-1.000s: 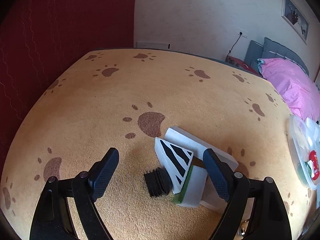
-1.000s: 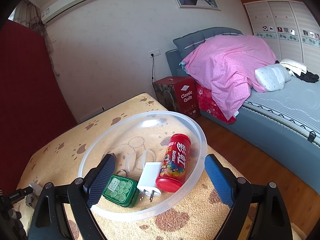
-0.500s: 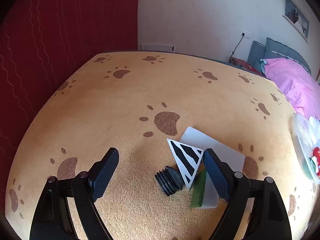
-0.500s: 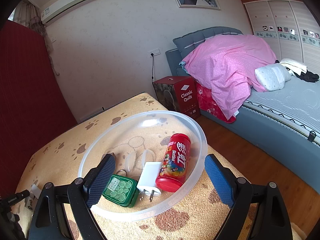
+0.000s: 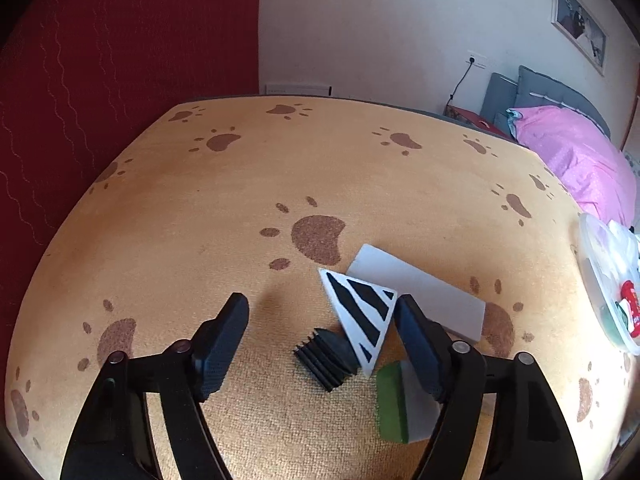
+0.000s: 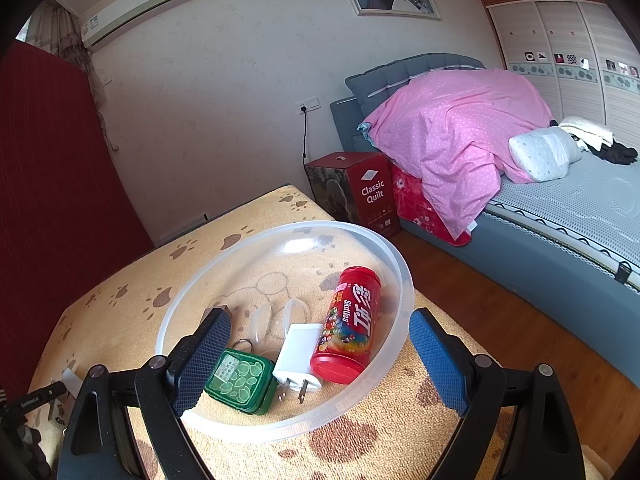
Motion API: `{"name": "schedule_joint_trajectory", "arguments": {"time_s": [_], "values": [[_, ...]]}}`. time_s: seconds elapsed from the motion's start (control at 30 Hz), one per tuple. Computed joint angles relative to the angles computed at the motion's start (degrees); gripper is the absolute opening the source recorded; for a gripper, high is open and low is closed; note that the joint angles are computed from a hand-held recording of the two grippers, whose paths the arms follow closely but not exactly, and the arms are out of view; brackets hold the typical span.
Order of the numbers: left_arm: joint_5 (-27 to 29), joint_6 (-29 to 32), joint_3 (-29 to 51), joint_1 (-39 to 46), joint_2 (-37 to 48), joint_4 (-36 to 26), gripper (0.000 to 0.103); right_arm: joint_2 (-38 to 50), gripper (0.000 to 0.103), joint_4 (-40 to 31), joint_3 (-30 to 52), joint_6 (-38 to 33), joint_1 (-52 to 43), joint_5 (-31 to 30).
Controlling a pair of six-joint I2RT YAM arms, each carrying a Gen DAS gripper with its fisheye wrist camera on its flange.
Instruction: Organize rigid objects
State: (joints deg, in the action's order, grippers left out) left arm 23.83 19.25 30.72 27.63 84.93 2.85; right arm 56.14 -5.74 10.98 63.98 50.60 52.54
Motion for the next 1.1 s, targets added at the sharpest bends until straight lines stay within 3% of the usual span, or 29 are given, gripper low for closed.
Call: {"name": "schedule_joint_trajectory", "arguments": {"time_s": [0.1, 0.33, 0.53, 0.77, 1.1], "values": [[1.2, -0.3, 0.2, -0.5, 0.3, 0.9, 0.067, 1.4, 0.094, 0.6, 0.0, 0.8, 0.4, 0.1], [7.7, 2.2, 1.8, 0.6, 1.0, -2.0, 0.039, 5.2, 0.094, -2.4, 2.6, 2.6, 3.5, 2.3], [10.3, 2.6, 2.4, 2.1, 1.9, -3.3, 0.038, 9.2, 0.094, -5.5, 6.7, 5.4, 10.7, 2.3], [13.9, 3.1, 2.9, 4.5, 1.5, -5.5, 0.037, 16.9, 0.094, 2.6, 11.7, 0.1, 15.2, -3.3], [22.8, 4.7, 4.8, 10.6, -2.3, -12.4, 0.030, 31.5, 0.094, 13.9, 20.3, -7.4, 16.9, -17.1]]}}
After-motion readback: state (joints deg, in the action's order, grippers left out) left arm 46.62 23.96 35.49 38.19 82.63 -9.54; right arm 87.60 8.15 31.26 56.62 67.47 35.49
